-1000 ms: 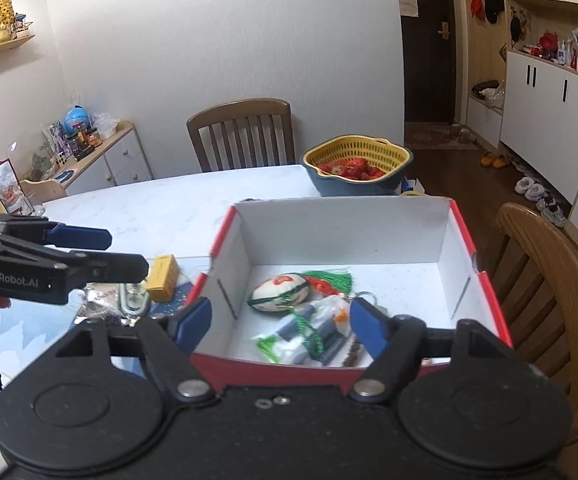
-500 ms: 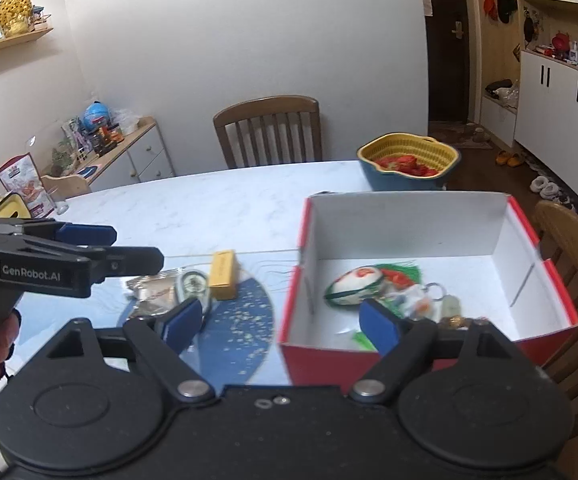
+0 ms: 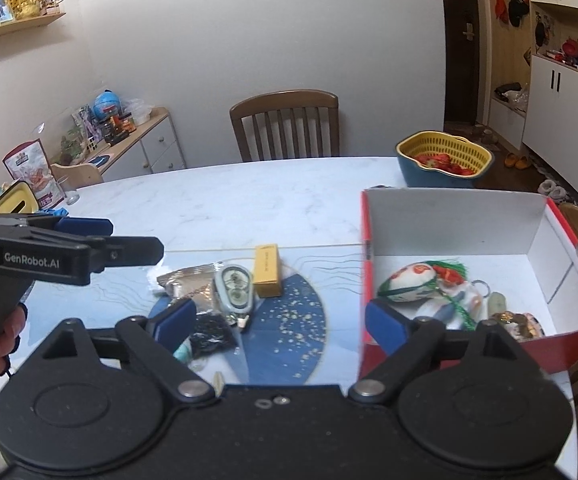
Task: Organize objects
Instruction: 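Withdraw both open tools from the box back over the table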
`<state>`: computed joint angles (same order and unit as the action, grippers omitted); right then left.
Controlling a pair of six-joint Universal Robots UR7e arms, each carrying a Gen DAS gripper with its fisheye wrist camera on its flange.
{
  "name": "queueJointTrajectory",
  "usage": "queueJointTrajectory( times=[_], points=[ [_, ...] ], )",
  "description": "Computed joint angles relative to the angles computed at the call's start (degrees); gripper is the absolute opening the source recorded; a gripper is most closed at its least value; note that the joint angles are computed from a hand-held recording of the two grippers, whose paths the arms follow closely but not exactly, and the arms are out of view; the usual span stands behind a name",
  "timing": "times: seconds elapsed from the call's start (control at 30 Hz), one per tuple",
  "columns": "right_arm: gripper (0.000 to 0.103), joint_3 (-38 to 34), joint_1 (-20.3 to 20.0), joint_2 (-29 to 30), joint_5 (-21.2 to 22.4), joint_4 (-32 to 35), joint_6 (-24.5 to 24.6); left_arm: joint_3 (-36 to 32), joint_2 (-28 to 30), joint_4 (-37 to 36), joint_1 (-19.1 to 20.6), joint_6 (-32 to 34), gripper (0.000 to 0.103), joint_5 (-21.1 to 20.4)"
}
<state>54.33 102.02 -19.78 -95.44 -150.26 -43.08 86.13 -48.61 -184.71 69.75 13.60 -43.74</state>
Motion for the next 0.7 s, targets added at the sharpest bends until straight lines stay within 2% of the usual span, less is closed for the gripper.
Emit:
queueJointTrajectory(
  times=[0.17, 0.4, 0.7],
  points=[
    [0.100, 1.03, 0.65, 0.80, -0.04, -1.87, -0.58, 1.07, -0.71, -3.42, 1.61, 2.33, 0.103, -0.48],
    [0.102, -0.69, 1.57, 3.39, -1.75, -1.50, -2.87, 2.79, -1.48, -3.68, 3.86, 3.28, 0.103, -0.84],
    [0.102, -6.59, 2.44, 8.13, -5.30, 3.22, -2.66, 3.04, -1.23, -4.52, 7.12, 3.44, 0.103, -1.44]
  ],
)
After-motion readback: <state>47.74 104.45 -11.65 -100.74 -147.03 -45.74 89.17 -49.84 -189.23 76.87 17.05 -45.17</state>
